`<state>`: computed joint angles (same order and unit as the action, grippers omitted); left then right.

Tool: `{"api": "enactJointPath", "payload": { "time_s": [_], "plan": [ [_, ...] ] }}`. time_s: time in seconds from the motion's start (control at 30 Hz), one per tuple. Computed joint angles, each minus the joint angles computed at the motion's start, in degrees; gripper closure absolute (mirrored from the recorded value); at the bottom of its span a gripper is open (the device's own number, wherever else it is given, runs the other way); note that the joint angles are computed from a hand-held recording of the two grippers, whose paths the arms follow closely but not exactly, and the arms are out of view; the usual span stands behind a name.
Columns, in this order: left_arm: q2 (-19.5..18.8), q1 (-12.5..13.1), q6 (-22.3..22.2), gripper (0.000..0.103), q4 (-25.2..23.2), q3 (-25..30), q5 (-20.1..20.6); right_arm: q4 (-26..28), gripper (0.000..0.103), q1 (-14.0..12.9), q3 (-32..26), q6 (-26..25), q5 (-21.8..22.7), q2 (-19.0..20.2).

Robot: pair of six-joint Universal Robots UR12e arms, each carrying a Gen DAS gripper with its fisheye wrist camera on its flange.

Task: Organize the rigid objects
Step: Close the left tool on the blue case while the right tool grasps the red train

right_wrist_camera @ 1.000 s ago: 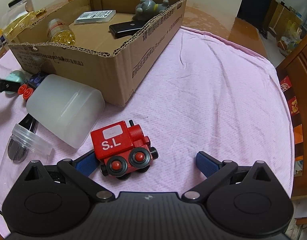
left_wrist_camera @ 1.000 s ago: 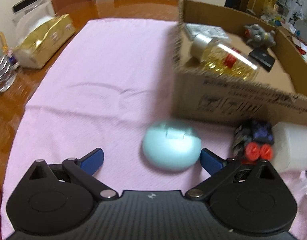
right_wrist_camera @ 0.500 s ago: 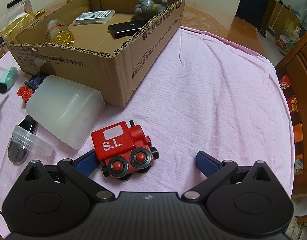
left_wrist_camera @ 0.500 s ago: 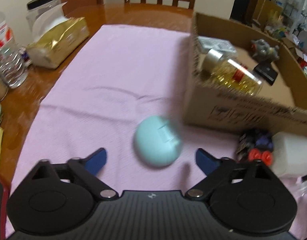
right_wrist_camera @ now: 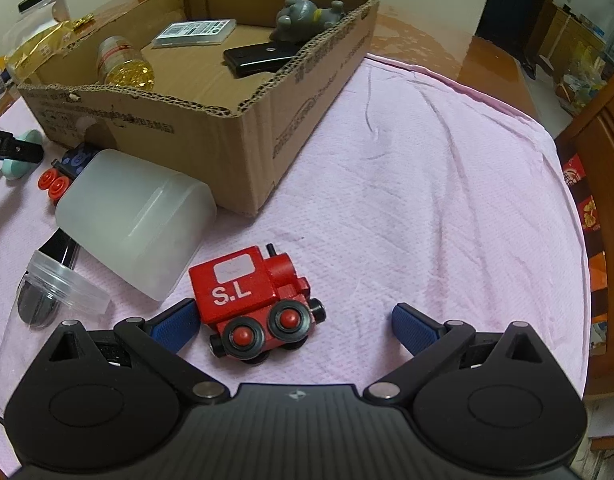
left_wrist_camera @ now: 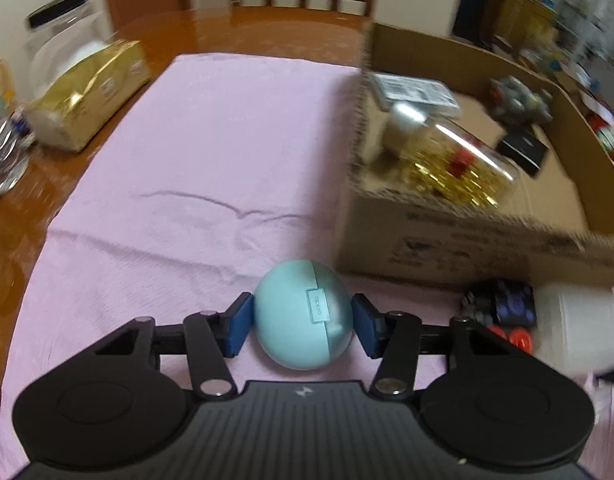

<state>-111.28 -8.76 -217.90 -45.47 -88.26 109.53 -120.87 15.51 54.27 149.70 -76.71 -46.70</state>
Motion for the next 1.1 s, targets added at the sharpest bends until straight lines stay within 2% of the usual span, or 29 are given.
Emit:
{"api": "enactJointPath", "payload": {
  "time_s": [0.17,0.23,0.3,0.5,0.6,0.63,0.83,1.1],
  "plan": [
    [1.1,-0.14,11.22,0.051,3.59,-2.03,-4.44,1.81,0.0,0.13,-0.55,-4.61,1.24,0.05],
    [1.13,-0.44,12.72,0.05,2.77,-1.89,-4.21,3.32,0.0,0.14,-1.31,-6.91,2.07,0.32],
    [1.12,-0.62,12.45,0.05,2.36,-1.73,-3.88,4.05,0.001,0.14,-1.82,-8.76,2.98,0.53],
    [0.84,-1.02,10.41,0.046,1.54,-1.3,-2.71,6.68,0.018,0.04,-3.23,-12.06,4.62,0.81],
    [0.84,-1.05,9.58,0.045,0.96,-1.17,-2.5,6.52,0.033,-0.02,-2.99,-11.79,4.53,0.5],
    [0.82,-1.06,9.32,0.045,0.78,-1.09,-2.54,6.41,0.041,-0.03,-3.01,-11.22,4.28,0.44],
    [0.44,-1.41,7.33,0.045,-0.18,-0.4,-1.92,5.84,0.041,0.17,-2.88,-9.81,3.43,0.39],
    [0.15,-1.38,5.34,0.049,-0.95,0.14,-1.72,5.09,0.041,0.41,-3.2,-10.76,3.76,0.75]
  ]
}}
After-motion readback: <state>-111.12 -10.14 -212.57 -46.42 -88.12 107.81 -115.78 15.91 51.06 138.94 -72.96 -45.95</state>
